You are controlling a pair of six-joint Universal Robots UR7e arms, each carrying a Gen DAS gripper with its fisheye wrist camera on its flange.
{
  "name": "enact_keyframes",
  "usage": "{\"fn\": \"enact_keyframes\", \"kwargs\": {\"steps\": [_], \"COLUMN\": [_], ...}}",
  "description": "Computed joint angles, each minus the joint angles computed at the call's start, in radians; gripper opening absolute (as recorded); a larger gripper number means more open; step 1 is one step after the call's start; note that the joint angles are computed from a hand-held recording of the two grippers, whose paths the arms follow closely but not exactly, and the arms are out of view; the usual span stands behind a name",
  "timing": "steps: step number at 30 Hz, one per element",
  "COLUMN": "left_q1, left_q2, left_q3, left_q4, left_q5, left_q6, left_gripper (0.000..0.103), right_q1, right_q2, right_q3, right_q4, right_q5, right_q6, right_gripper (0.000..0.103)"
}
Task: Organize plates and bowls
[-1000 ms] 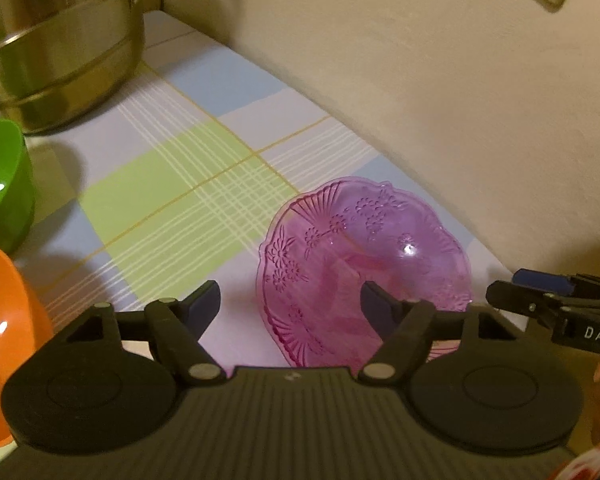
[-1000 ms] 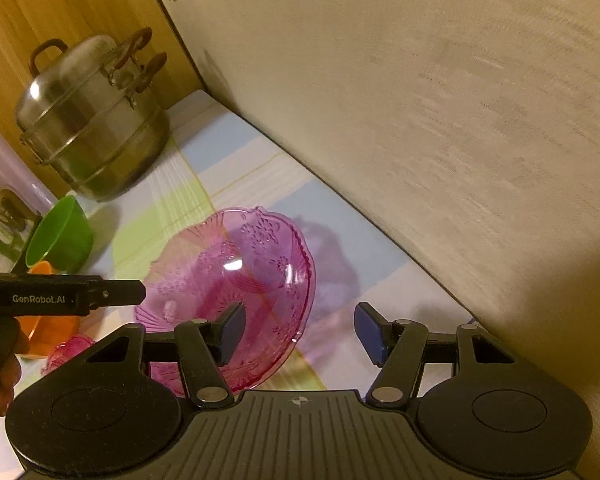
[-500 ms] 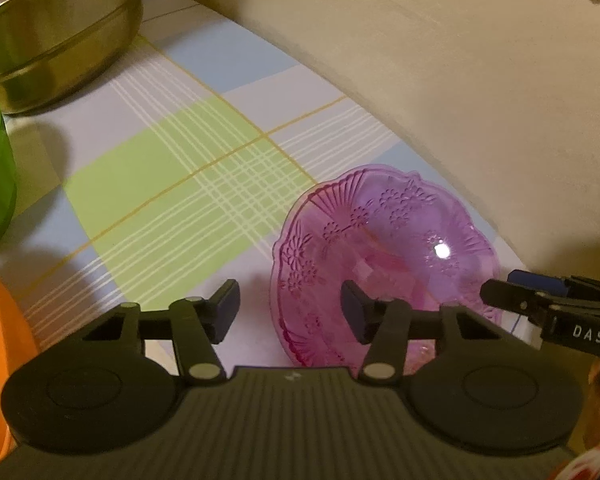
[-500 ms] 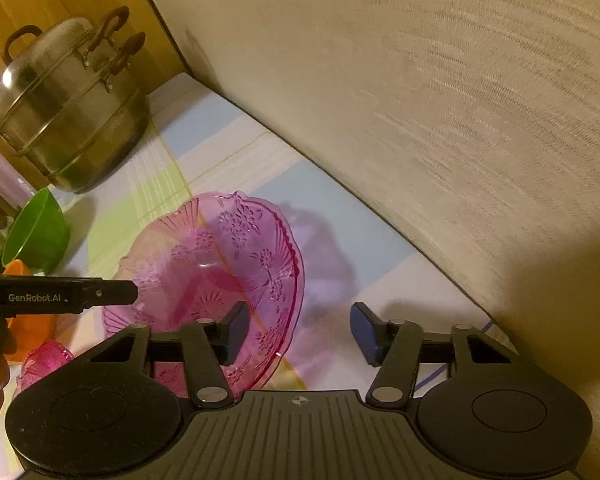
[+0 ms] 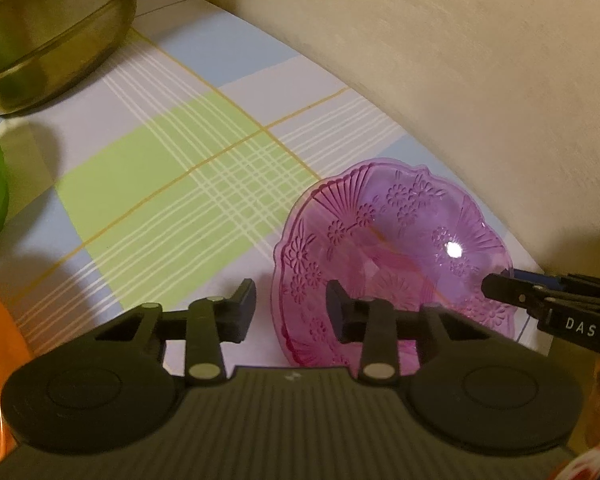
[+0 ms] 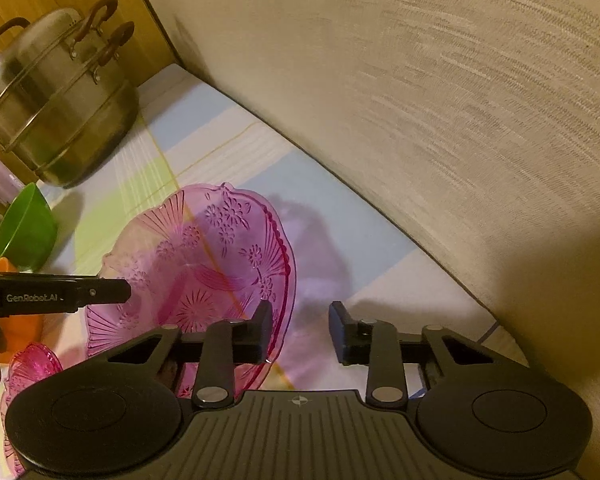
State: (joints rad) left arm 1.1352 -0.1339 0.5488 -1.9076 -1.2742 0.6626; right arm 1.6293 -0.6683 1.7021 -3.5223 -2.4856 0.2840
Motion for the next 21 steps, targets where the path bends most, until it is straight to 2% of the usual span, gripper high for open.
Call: {"fn": "enact_keyframes", "kwargs": {"steps": [3,10,13,21], "left_q1": [0.000,-0.002,-0.003,-0.004], "left_q2": [0.002,0.002,0.000,-0.007], "left_q3": [0.000,0.001,0.004,0.017], "left_q4": [-0.005,-0.008,-0.011,-0.021], "left_q5": [0.010,0.015,0.017,0.018], "left_q6": [-0.004,0.002,0.000,0.005], "left_gripper": [0.027,0.017,0.013,0.013], "right_q1": [-0.001,0.004,0.007,0.008], "right_q2": [0.003,0.010,0.015,0.010], "right_q3": [-0.004,-0.021,-0.028,-0.029], "right_q4": [0.000,0.015,0.021,0.039], "right_q5": [0.002,0.009,0.001,0.003], "right_q6": [-0.001,-0.009,-0.008,0.006], "right_gripper": [0.027,0.010,0.010,0.010]}}
